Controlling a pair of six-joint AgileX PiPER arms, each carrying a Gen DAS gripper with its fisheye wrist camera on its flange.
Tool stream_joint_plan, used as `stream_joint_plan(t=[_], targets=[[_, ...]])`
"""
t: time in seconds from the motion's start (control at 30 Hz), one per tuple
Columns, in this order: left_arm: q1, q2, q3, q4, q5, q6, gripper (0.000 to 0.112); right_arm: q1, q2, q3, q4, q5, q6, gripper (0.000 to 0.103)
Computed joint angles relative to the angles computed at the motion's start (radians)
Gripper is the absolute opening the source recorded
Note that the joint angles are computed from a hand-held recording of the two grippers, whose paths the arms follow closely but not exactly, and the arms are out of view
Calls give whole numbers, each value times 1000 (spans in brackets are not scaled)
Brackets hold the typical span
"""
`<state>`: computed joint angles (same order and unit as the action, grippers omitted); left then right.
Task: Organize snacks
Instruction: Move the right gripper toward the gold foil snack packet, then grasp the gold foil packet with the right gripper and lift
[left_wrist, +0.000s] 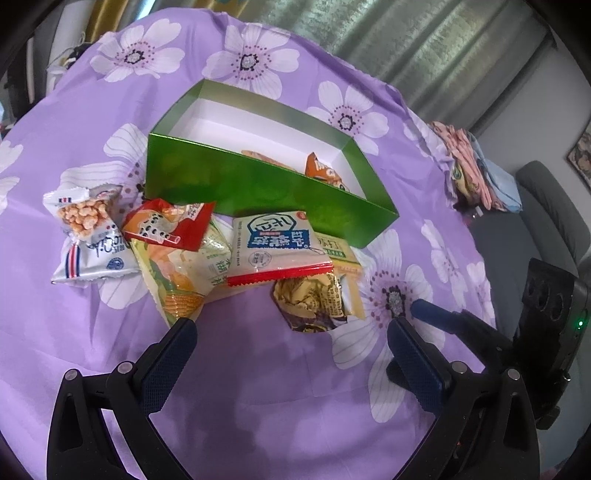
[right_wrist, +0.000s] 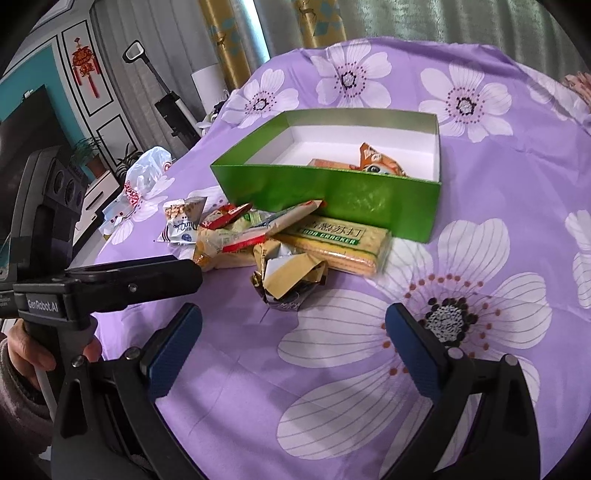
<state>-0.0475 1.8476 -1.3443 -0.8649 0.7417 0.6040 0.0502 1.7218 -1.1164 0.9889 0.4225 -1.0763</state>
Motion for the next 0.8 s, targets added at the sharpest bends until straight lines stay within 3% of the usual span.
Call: stream_joint_plan(t=[0.2, 0.57, 0.67, 0.8], targets=[[-9, 37, -26, -3, 30, 11, 102, -6, 42, -13, 55, 46, -77, 98], [-38, 94, -93, -35, 67, 65, 102, -15, 147, -90, 94, 83, -82, 78], [-43, 116, -121, -36, 83, 65, 90, -14, 165, -107, 99, 85, -82, 75], [-48, 152, -164, -12, 105, 38, 85, -11, 191, -139, 103, 88, -77, 74]])
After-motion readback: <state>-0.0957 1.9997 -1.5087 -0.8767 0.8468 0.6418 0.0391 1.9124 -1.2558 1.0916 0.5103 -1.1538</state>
